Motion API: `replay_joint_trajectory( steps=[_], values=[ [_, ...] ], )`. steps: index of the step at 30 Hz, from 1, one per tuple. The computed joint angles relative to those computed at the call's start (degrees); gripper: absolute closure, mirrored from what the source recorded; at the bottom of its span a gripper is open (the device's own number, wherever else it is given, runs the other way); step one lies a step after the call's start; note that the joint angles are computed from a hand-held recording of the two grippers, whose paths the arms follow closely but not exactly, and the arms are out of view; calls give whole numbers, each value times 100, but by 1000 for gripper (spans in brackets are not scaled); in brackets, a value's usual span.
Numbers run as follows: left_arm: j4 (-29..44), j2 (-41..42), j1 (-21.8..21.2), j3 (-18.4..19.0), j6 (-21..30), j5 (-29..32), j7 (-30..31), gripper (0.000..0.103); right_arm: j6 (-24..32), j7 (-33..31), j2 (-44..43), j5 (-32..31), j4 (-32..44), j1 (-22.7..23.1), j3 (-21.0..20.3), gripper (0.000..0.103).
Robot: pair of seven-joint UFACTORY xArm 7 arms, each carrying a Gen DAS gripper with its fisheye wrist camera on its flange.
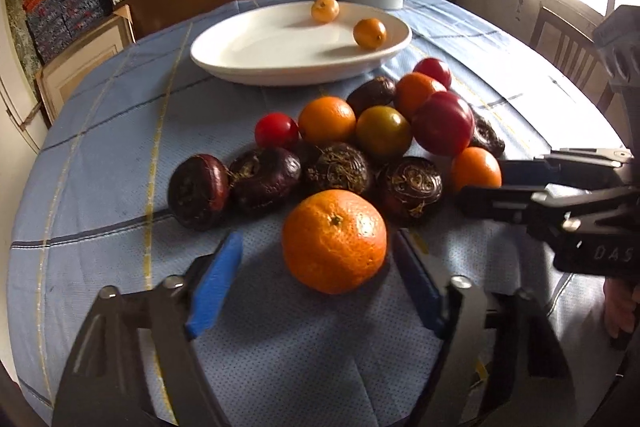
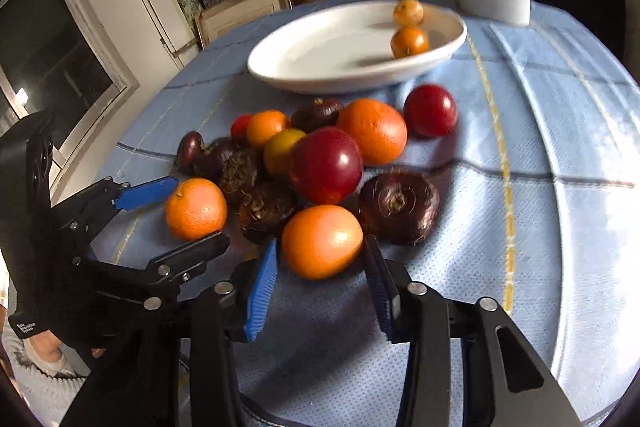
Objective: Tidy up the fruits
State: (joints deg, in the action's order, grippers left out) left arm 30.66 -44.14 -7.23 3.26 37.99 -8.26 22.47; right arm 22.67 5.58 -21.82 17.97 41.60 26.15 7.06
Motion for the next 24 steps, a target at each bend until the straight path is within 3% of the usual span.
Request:
replay_joint_trajectory(
  steps=[3,6,9,14,19,24],
  values=[
    [59,11,-169,238,93,-264,192,57,-51,-206,30,176,-7,145,-121,62],
    [-114,-277,-90,158,-164,-309,157,58,-298,-877,-123,978,-188,570,-516,62],
    [-82,-501,-284,481,-178,-662,214,58,-692,-1159,-410,1323,-441,732,-649,62],
    [597,272,-193,264,-600,-606,60,57,-955,-937,-127,1007,47,371,-576,62],
    [1546,1538,-198,114,-991,-612,-202,57,-939,-935,867,901,1151,91,-615,62],
    [2272,2568,-108,-27,-1120,-583,-285,57,-705,-836,1882,642,2201,-393,-291,62]
  ],
)
